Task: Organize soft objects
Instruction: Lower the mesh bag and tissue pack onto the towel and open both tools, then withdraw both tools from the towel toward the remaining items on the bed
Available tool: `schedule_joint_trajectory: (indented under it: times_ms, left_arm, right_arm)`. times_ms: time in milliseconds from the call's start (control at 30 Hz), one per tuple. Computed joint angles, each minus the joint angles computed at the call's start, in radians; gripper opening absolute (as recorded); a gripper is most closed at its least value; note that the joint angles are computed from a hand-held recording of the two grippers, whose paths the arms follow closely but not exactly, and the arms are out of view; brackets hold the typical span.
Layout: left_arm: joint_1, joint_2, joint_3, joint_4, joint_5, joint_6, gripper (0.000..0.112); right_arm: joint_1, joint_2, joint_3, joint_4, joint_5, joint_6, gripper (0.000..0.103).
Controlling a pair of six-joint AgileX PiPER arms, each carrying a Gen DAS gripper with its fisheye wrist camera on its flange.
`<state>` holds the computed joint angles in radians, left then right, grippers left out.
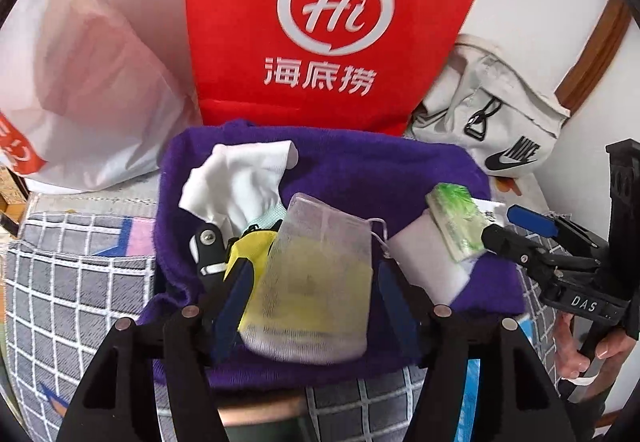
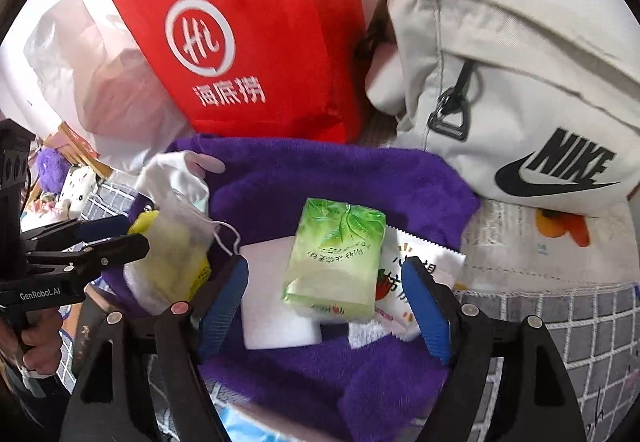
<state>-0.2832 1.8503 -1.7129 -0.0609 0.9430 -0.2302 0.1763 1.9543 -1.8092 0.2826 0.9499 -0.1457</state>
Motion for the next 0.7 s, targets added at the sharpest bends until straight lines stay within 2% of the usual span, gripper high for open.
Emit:
schedule_joint_trajectory:
  times_ms: [133,467,533,700]
  left_arm:
    - [-0.024,-0.096,0.070,0.046,-0.006,-0.037,0.063]
    - [-0.116,-0.405,0.344,0.157,-0.067,-0.177,0.063]
    - [-0.146,-0.460,0.391,0.192,-0.067,-0.221,0.063]
    - [-0.207,-0.568,0.481,0.234,-0.050,-0.303,0.063]
  right_arm:
    - [0.014,-0.112,0.091,-0.009,-0.032,0.015,0.078]
    - [0.044,-0.406,0.342,-0.048,-0.033,0.095,0.075]
    - [0.052,-0.467,0.401,-0.052,-0.030,0.099,0.071]
    - [0.080,-0.613,0.553,-0.065,-0.041,0.139,0.071]
